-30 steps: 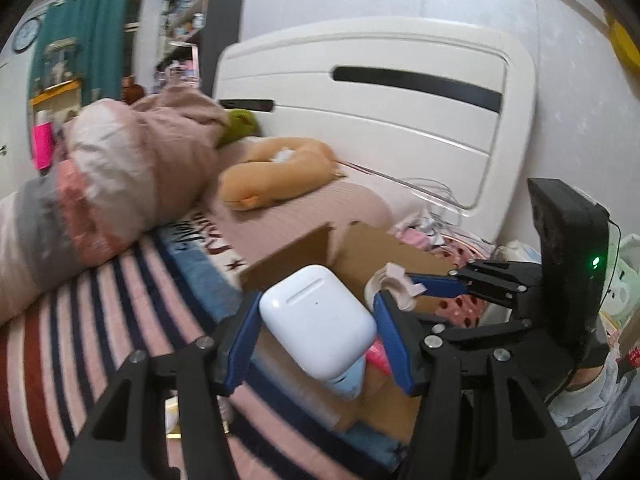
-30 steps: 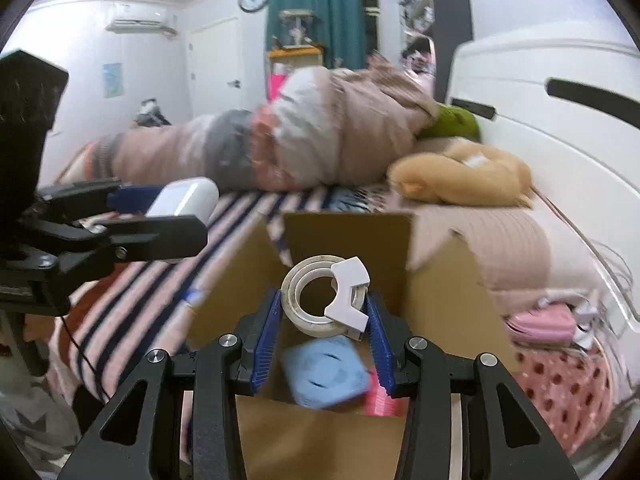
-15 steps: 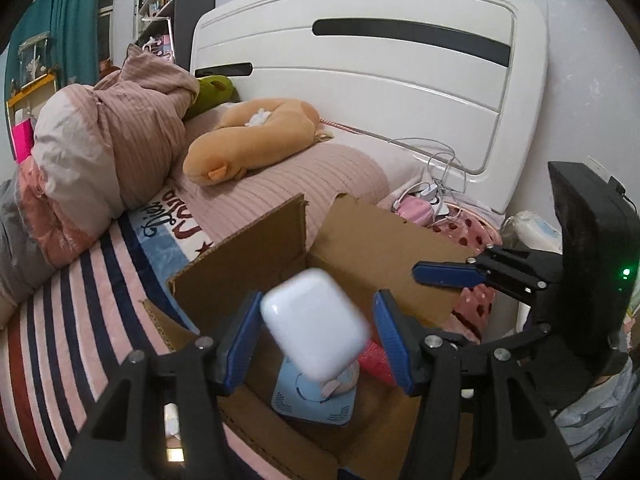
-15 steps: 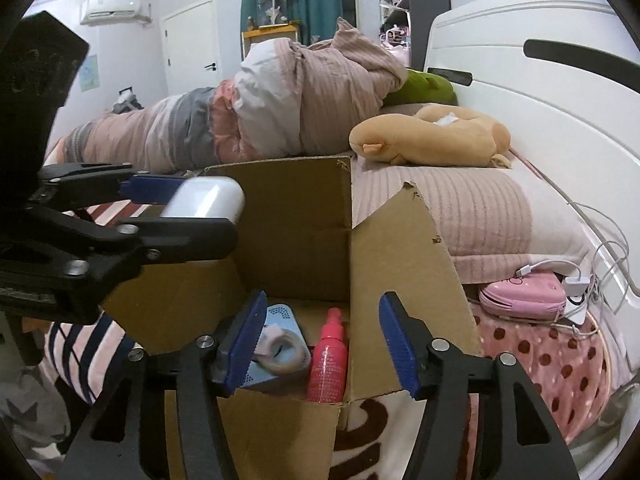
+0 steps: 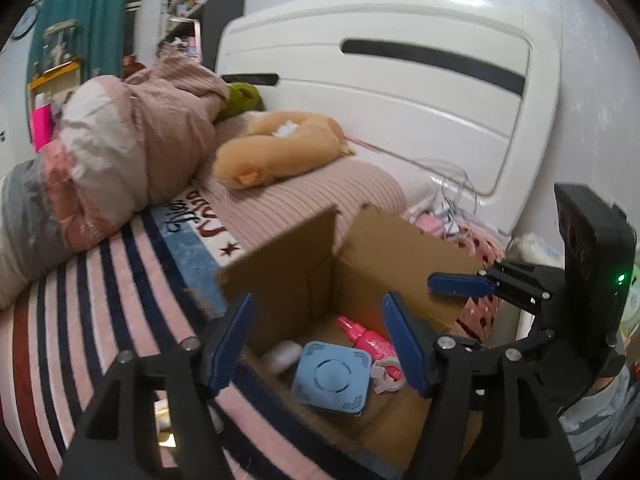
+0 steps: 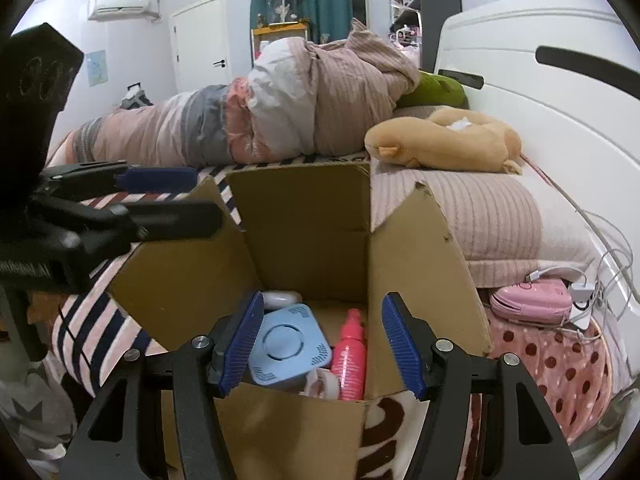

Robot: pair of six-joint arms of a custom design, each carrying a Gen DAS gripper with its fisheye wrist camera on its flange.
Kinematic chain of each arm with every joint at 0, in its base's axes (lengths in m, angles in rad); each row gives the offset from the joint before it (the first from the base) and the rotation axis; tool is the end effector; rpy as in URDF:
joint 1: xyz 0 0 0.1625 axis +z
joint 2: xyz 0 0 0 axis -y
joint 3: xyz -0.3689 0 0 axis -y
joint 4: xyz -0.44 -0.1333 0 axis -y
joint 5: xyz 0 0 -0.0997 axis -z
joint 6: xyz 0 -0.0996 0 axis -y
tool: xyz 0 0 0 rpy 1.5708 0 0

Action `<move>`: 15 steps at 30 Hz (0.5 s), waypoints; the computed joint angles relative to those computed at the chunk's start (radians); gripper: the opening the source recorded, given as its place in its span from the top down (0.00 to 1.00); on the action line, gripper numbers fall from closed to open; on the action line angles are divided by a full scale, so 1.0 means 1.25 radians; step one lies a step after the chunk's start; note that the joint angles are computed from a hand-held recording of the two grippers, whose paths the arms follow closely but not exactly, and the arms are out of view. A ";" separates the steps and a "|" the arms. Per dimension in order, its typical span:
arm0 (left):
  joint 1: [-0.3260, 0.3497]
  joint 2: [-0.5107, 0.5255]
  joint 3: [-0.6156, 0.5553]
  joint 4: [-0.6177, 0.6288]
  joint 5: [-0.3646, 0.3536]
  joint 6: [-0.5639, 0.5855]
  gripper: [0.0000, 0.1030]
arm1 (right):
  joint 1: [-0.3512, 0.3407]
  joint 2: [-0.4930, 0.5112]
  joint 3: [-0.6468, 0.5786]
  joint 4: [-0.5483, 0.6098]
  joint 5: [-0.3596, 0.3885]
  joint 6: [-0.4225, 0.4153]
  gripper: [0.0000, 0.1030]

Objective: Organize rigid objects
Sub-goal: 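Carry tape roll and earbuds case into the box and open both grippers, then grasp the gold stick with the right gripper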

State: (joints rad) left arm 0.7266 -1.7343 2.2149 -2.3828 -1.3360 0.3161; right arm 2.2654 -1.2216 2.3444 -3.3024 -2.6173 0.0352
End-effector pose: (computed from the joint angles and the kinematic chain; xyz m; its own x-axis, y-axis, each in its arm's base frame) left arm -0.2368 -0.4198 0.2639 -0.4482 0.8384 -0.3102 0.8902 0.3867 -0.2409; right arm 0.3096 -0.2980 0.1287 -0.7195 0.0821 0.6896 -0.5001 0.6278 -0.5965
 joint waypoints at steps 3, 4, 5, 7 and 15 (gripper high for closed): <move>0.018 -0.048 -0.001 0.008 0.018 0.000 0.37 | 0.021 0.022 -0.027 0.000 0.004 -0.004 0.43; 0.025 -0.063 -0.001 0.010 0.026 0.000 0.37 | 0.027 0.031 -0.037 -0.006 0.011 -0.012 0.43; 0.038 -0.084 -0.003 0.014 0.036 0.002 0.36 | 0.037 0.047 -0.053 -0.020 0.025 -0.026 0.43; 0.058 -0.110 -0.008 0.020 0.049 0.008 0.36 | 0.050 0.077 -0.082 -0.041 0.051 -0.052 0.43; 0.188 -0.183 -0.041 0.045 0.093 0.059 0.35 | 0.068 0.248 -0.252 0.013 0.214 -0.123 0.43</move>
